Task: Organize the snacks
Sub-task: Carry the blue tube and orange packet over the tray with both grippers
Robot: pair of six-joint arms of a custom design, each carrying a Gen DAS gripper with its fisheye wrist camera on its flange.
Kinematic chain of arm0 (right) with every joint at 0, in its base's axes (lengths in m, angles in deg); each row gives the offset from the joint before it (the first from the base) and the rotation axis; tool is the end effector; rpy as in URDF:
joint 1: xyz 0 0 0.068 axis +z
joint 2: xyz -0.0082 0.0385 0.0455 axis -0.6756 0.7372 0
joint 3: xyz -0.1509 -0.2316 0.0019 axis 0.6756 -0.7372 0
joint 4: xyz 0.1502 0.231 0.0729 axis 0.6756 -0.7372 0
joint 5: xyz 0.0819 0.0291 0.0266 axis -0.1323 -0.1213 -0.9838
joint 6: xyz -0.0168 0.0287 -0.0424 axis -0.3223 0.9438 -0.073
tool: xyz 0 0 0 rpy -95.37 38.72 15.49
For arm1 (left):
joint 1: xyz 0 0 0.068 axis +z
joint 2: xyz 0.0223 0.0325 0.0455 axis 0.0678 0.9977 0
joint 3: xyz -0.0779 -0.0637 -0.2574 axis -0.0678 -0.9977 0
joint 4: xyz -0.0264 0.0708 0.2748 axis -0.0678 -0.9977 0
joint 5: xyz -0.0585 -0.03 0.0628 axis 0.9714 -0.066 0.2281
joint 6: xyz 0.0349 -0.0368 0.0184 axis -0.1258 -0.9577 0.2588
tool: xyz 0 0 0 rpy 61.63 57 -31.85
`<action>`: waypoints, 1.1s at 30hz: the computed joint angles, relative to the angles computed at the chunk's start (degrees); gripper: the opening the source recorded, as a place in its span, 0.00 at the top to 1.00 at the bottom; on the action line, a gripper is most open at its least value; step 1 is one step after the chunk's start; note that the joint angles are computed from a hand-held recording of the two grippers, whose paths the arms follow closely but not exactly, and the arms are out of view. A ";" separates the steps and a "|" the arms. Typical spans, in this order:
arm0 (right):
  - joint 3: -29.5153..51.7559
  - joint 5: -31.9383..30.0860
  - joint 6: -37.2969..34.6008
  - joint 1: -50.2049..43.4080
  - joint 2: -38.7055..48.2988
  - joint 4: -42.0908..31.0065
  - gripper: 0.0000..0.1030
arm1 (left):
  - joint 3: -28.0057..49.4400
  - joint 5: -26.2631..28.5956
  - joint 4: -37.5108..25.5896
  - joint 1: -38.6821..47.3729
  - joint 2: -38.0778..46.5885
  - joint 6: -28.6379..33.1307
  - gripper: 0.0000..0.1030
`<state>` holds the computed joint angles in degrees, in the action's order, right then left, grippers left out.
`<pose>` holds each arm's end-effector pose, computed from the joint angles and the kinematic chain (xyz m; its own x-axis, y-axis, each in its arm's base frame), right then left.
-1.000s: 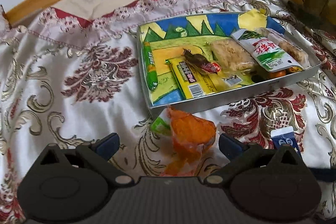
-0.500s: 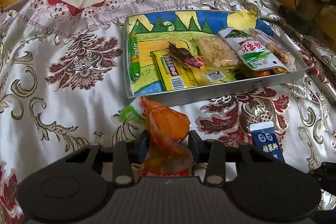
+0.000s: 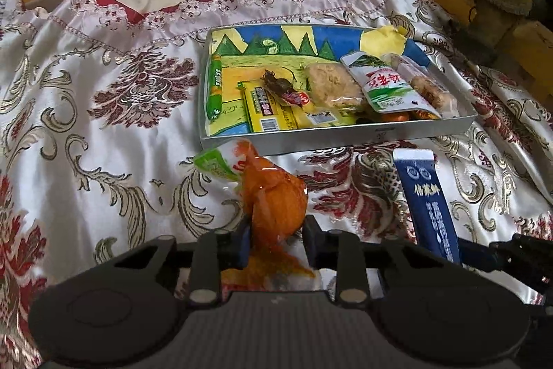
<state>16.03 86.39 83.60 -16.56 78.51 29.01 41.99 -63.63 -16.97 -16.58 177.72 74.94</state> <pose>0.2158 0.0912 0.0991 -0.6449 0.0932 -0.7585 0.0736 0.9955 0.0597 0.3424 -0.1350 0.1157 -0.7042 0.2816 -0.6517 0.4716 0.8717 -0.1329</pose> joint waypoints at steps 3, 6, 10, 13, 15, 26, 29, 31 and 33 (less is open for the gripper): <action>-0.64 0.96 -1.15 -0.13 -1.30 0.69 0.65 | -2.17 0.35 0.88 -0.30 -2.84 -1.49 0.69; -1.35 1.56 -2.02 -0.75 -3.47 1.04 0.65 | -3.58 0.39 0.45 -0.60 -5.82 -2.59 0.69; -2.29 1.91 -3.41 -2.66 -8.13 0.58 0.65 | -5.26 -1.25 1.10 -1.62 -9.73 -3.27 0.69; -2.77 2.11 -4.72 -4.24 -11.39 0.26 0.65 | -4.98 -2.22 1.40 -2.51 -11.37 -3.28 0.69; -3.01 1.72 -5.67 -5.52 -12.88 0.59 0.65 | -4.06 -2.49 2.17 -3.04 -11.36 -4.07 0.69; 2.48 -6.18 -20.13 -16.87 -0.20 21.63 0.65 | 7.84 -2.27 7.79 -3.26 -0.31 -5.30 0.69; 7.21 -8.09 -22.77 -19.04 8.23 28.27 0.65 | 11.97 -0.65 8.82 -2.38 4.39 -5.21 0.69; 11.20 -9.02 -23.16 -20.09 13.47 29.89 0.65 | 14.26 0.82 10.72 -1.50 7.83 -6.04 0.69; 15.71 -9.63 -23.54 -20.78 18.58 30.07 0.65 | 17.16 2.41 9.71 -0.63 11.08 -6.15 0.69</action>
<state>31.74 76.76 60.06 -37.33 97.08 59.07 59.15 -61.22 -7.26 -17.21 188.80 68.78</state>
